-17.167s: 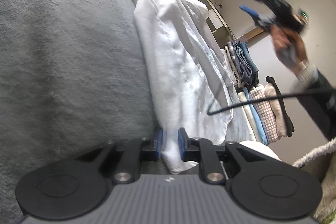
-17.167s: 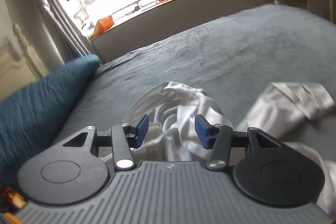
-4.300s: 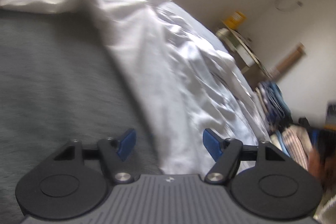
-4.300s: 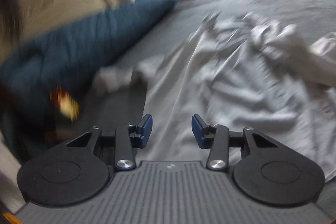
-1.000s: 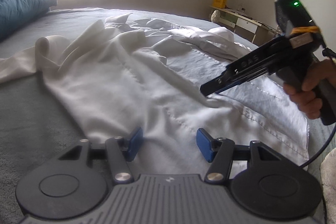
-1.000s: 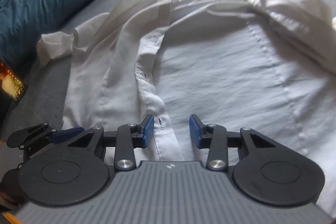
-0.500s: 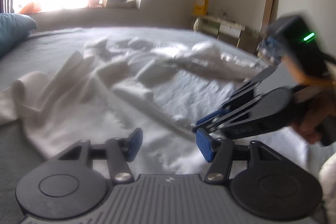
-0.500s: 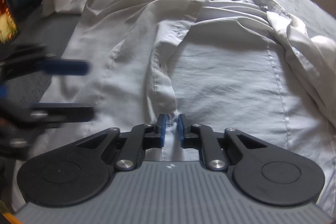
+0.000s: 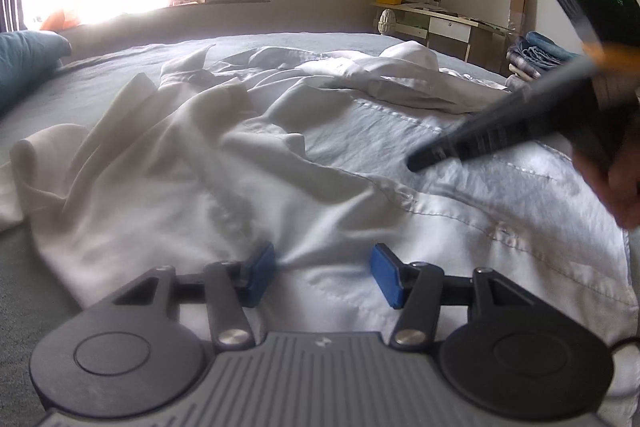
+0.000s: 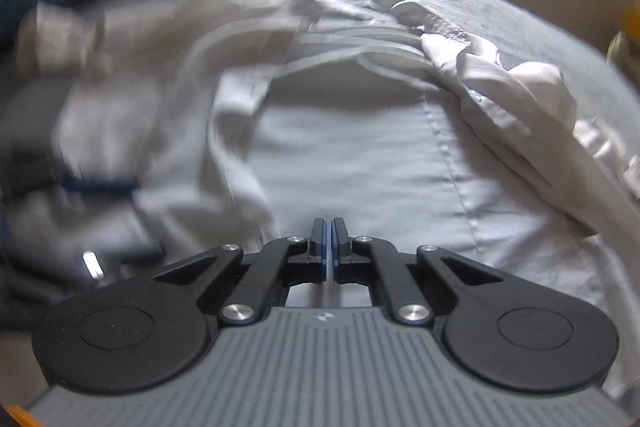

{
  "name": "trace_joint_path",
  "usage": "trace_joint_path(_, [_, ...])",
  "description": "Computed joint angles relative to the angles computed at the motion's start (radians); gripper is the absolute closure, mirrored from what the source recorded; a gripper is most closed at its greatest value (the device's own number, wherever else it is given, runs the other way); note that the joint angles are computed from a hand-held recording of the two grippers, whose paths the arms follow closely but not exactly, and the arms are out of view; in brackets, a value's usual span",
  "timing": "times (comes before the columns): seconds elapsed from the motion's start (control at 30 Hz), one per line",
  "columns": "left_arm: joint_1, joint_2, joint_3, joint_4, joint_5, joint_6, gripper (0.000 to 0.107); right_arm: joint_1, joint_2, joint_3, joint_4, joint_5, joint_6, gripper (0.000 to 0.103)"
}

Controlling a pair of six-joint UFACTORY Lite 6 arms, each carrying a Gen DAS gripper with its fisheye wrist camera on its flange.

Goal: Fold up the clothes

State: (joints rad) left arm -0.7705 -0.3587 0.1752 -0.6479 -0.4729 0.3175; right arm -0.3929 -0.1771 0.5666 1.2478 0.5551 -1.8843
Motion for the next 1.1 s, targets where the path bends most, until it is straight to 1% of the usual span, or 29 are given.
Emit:
trace_joint_path(0.1, [-0.004, 0.002, -0.002, 0.0, -0.008, -0.003, 0.05, -0.037, 0.155, 0.171, -0.119, 0.198, 0.205, 0.1])
trace_joint_path(0.13, [-0.001, 0.002, -0.003, 0.007, -0.008, -0.011, 0.05, -0.028, 0.185, 0.203, -0.14, 0.223, 0.248, 0.096])
trace_joint_path(0.17, [0.003, 0.003, -0.004, 0.018, -0.007, -0.021, 0.05, -0.014, 0.209, 0.225, -0.156, 0.226, 0.275, 0.09])
trace_joint_path(0.23, [0.012, 0.007, -0.005, 0.044, -0.01, -0.045, 0.05, 0.015, 0.256, 0.263, -0.191, 0.216, 0.312, 0.081])
trace_joint_path(0.27, [0.014, 0.01, -0.005, 0.055, -0.013, -0.054, 0.049, 0.031, 0.274, 0.273, -0.204, 0.206, 0.329, 0.08])
trace_joint_path(0.37, [0.011, 0.025, -0.005, 0.065, -0.028, -0.063, 0.048, 0.048, 0.301, 0.285, -0.229, 0.202, 0.351, 0.08])
trace_joint_path(0.43, [0.002, 0.029, -0.006, 0.055, -0.036, -0.056, 0.048, 0.055, 0.278, 0.26, -0.224, 0.191, 0.32, 0.079])
trace_joint_path(0.53, [-0.002, 0.032, -0.006, 0.051, -0.04, -0.054, 0.047, 0.063, 0.242, 0.229, -0.242, 0.194, 0.287, 0.083])
trace_joint_path(0.6, [0.004, 0.031, -0.008, 0.064, -0.039, -0.064, 0.047, 0.085, 0.203, 0.189, -0.24, 0.159, 0.239, 0.087])
trace_joint_path(0.63, [0.006, 0.031, -0.008, 0.067, -0.04, -0.066, 0.047, 0.096, 0.175, 0.161, -0.225, 0.137, 0.203, 0.093])
trace_joint_path(0.67, [0.006, 0.03, -0.009, 0.069, -0.04, -0.068, 0.047, 0.107, 0.146, 0.134, -0.207, 0.113, 0.166, 0.097])
trace_joint_path(0.77, [0.007, 0.028, -0.012, 0.073, -0.041, -0.071, 0.047, 0.132, 0.046, 0.038, -0.094, 0.033, 0.02, 0.1])
trace_joint_path(0.87, [0.006, 0.025, -0.014, 0.07, -0.039, -0.068, 0.047, 0.156, -0.061, -0.076, 0.108, -0.069, -0.221, 0.101])
trace_joint_path(1.0, [0.005, 0.027, -0.01, 0.064, -0.037, -0.061, 0.047, 0.149, 0.002, -0.067, 0.212, -0.132, -0.287, 0.101])
trace_joint_path(1.1, [0.005, 0.029, -0.008, 0.064, -0.038, -0.06, 0.047, 0.133, 0.046, -0.025, 0.226, -0.145, -0.255, 0.101])
